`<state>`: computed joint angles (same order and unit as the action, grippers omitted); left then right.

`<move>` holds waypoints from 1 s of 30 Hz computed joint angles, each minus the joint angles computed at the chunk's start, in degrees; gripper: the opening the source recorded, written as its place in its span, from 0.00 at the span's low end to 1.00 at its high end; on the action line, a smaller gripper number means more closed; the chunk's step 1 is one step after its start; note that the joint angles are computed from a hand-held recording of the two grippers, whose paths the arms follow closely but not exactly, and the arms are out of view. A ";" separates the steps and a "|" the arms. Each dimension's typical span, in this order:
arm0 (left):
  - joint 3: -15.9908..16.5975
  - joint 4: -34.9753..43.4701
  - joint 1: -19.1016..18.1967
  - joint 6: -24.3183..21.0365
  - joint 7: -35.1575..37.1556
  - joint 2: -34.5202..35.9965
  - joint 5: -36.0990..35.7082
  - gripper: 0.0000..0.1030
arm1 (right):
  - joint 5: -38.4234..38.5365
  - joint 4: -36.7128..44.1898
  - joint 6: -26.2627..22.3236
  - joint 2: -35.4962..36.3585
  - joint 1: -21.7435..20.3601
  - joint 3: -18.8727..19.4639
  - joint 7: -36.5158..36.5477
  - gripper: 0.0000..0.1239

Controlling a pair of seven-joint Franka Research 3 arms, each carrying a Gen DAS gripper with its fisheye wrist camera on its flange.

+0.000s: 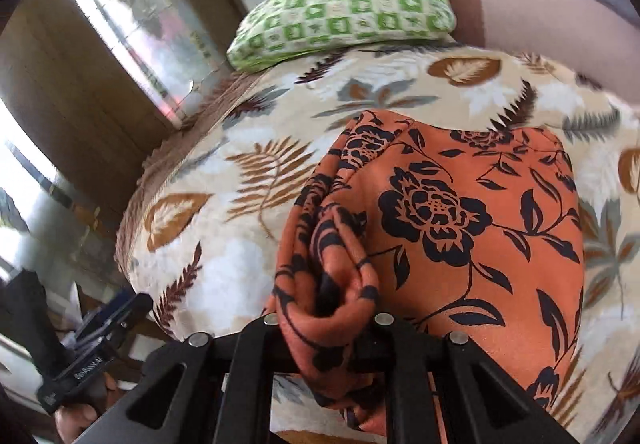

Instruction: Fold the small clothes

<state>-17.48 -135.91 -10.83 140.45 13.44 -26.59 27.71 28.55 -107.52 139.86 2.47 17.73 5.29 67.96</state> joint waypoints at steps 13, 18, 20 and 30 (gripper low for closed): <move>-0.01 2.14 -0.64 -1.38 2.41 0.65 -0.93 0.83 | 10.12 -10.63 5.56 -4.93 3.08 1.71 -15.14 0.53; -0.27 6.32 -1.25 -1.89 4.62 2.72 -0.23 0.83 | 25.74 -12.63 1.62 -6.25 3.69 -0.40 -23.38 0.55; -0.31 8.64 -1.81 -0.77 6.58 4.57 0.01 0.83 | 30.56 -13.50 -3.07 -7.71 2.59 -1.92 -25.71 0.55; -0.20 26.98 -6.39 -17.05 19.82 26.04 -0.25 0.81 | 38.55 -27.50 -6.39 -21.21 -4.47 -9.74 -25.42 0.55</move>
